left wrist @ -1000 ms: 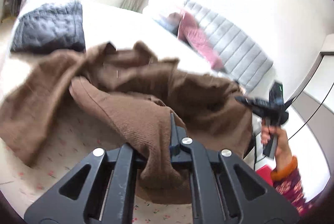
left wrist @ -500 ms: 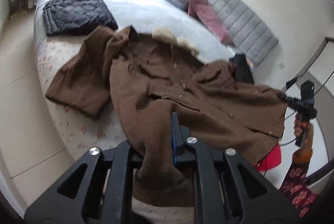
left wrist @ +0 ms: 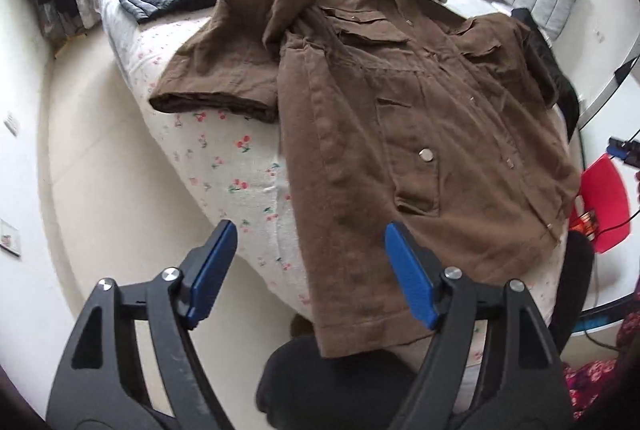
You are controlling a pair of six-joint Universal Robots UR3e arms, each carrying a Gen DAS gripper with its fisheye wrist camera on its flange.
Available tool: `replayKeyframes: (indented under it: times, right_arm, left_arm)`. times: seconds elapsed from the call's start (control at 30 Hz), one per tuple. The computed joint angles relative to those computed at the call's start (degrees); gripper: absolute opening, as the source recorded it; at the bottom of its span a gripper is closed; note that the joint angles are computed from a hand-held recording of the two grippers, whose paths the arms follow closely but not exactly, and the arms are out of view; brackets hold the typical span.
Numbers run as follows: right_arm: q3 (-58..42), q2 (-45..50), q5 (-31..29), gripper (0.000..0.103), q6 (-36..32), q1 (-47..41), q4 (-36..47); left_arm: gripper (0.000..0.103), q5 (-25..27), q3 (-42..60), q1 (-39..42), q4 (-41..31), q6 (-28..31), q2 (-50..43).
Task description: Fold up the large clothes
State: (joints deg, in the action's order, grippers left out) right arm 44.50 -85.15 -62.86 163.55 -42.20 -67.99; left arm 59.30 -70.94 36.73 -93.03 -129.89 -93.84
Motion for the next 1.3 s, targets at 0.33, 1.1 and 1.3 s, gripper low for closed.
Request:
replayKeyframes:
  times: [0.33,1.1,1.3]
  right_arm:
    - [27.0,-7.4,-5.6,0.07,-4.6,0.6,-17.4]
    - [39.4,-18.3,-19.6,0.013,-13.0,-0.4,-24.3]
    - [33.2,-19.3,-10.1,0.055,-16.3,-9.1,-17.1]
  left_arm:
    - [0.077,1.2,-6.3,-2.6,7.2,-9.1,-1.3]
    - [0.077,6.2,-12.8,-17.1,19.2,-12.9,3.4]
    - [0.077,6.8,-5.7,-18.7,17.0,-15.6,-1.2]
